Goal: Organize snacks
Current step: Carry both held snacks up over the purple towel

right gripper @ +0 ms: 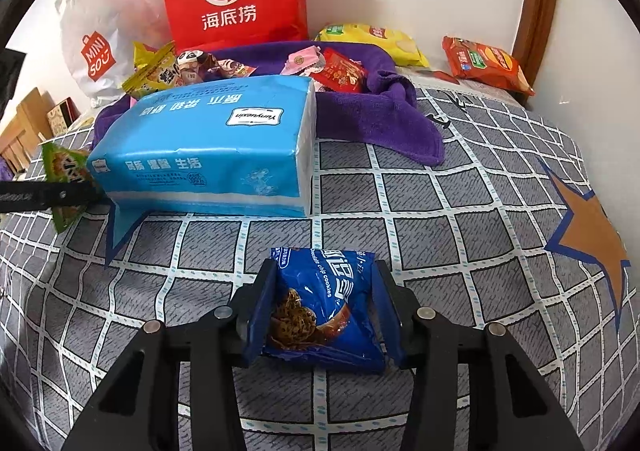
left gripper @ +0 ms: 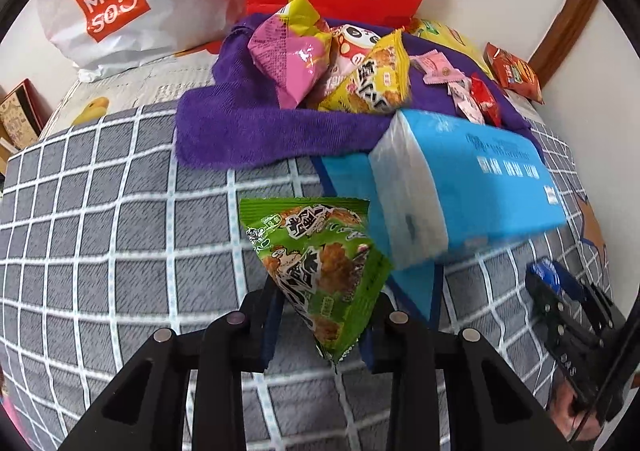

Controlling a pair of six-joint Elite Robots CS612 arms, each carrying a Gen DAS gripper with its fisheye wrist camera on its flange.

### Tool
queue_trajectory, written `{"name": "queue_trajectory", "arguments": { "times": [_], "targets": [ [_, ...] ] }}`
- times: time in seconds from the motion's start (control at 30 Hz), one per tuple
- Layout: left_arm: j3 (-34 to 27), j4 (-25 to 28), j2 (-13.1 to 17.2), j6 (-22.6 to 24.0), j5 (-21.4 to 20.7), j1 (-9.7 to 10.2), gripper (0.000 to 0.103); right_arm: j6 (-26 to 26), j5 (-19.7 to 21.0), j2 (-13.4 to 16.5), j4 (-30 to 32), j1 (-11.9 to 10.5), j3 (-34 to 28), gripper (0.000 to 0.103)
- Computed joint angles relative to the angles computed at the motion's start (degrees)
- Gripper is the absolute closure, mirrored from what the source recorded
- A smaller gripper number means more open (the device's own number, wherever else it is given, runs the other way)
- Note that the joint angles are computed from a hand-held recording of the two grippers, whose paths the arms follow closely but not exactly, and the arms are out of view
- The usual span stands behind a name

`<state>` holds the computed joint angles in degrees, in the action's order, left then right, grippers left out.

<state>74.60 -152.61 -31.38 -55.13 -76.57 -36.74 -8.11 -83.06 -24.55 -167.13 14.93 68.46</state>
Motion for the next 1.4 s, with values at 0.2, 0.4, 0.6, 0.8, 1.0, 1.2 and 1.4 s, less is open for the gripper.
{"name": "queue_trajectory", "arguments": {
  "times": [0.2,0.4,0.6,0.8,1.0,1.2,1.4],
  "targets": [
    [1.7,-0.6,-0.7,-0.2,0.5,-0.73,0.073,-0.5,-0.9,-0.3,-0.4,0.2,0.6,0.056],
    [2.3,-1.3,-0.7,-1.3,2.8,-1.33,0.073,0.1,-0.8,-0.3,-0.3,0.1,0.7,0.056],
    [3.2,-3.9,-0.5,-1.2,6.1,-2.1,0.072,0.5,0.2,-0.3,0.0,-0.1,0.6,0.054],
    [4.0,-6.3,0.2,-1.0,13.2,-3.61,0.071,0.1,-0.6,-0.2,0.0,0.1,0.5,0.053],
    [4.8,-9.0,0.3,-1.5,13.5,-3.68,0.071,0.0,-0.4,-0.2,0.0,0.0,0.5,0.053],
    [4.1,-8.2,0.6,-0.3,13.3,-3.79,0.064,-0.3,-0.1,-0.3,0.1,0.0,0.6,0.051],
    [3.1,-6.9,0.8,1.3,13.3,-3.91,0.055,-0.2,0.3,-0.2,0.3,-0.1,0.4,0.047]
  ]
}}
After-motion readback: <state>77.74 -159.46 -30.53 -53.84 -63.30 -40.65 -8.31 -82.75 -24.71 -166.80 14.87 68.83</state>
